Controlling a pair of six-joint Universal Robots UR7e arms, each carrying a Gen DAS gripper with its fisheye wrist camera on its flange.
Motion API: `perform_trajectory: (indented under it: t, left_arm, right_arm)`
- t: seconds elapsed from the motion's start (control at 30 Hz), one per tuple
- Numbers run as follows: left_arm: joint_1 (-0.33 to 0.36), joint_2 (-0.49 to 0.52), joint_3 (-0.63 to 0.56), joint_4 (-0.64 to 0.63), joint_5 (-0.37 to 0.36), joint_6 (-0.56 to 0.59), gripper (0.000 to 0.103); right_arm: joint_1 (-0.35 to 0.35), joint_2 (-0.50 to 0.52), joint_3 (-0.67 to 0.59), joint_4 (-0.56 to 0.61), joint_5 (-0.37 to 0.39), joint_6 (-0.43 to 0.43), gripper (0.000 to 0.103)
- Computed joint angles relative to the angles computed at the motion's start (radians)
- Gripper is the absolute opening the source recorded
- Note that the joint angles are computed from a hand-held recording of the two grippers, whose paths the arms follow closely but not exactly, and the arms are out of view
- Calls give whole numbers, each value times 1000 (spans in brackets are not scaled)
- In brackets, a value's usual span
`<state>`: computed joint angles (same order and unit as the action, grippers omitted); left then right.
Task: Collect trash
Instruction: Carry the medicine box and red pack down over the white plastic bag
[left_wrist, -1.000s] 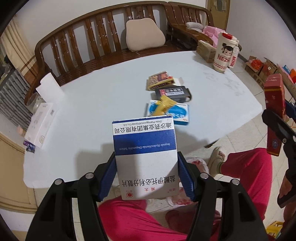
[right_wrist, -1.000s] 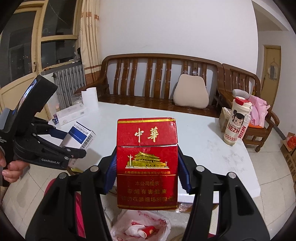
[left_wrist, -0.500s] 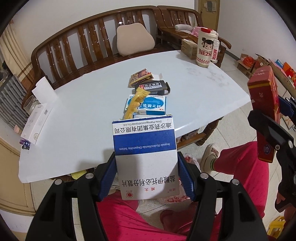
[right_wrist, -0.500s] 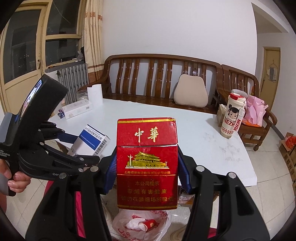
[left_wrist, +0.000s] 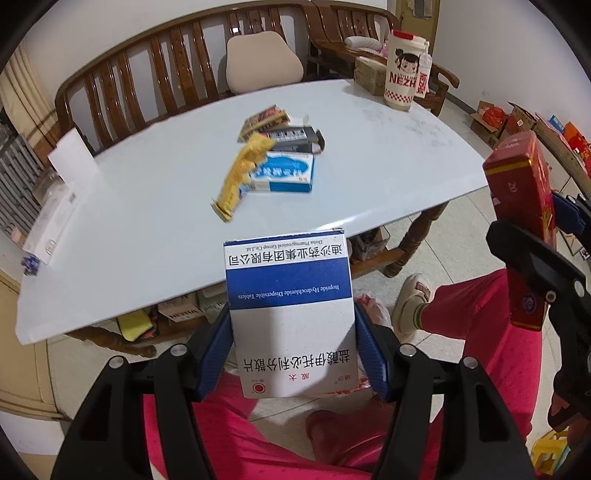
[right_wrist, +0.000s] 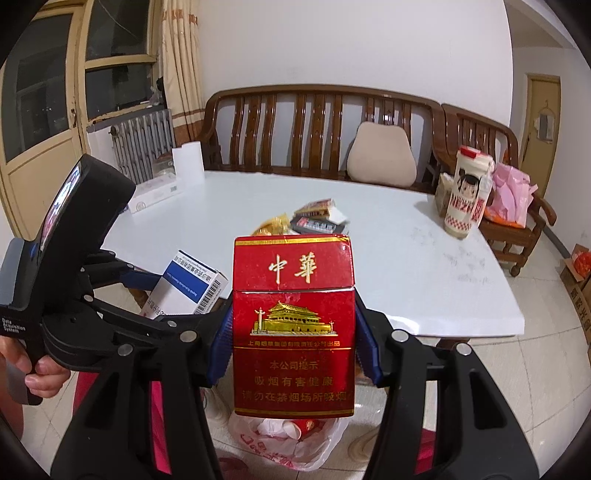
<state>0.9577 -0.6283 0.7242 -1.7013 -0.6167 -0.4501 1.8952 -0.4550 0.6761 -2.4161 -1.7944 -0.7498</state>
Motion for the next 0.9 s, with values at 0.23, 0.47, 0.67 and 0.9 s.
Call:
perform_trajectory:
  t: [0.23,0.47,0.67,0.9]
  left_arm:
    - [29,19,16,3,-56,-8,61]
    - [57,38,35,-14,-106,-11,61]
    - [88,53,54,-38,-159,-14,61]
    - [135,91,39,-13,-226,-39,61]
  right_arm:
    - [-16,9,18,2,-46,8,55]
    - [-36,34,16,26,-103,34,55]
    - [-55,73,-22,61,-148,57,55]
    - [-78,120,-60,98,-202,72,55]
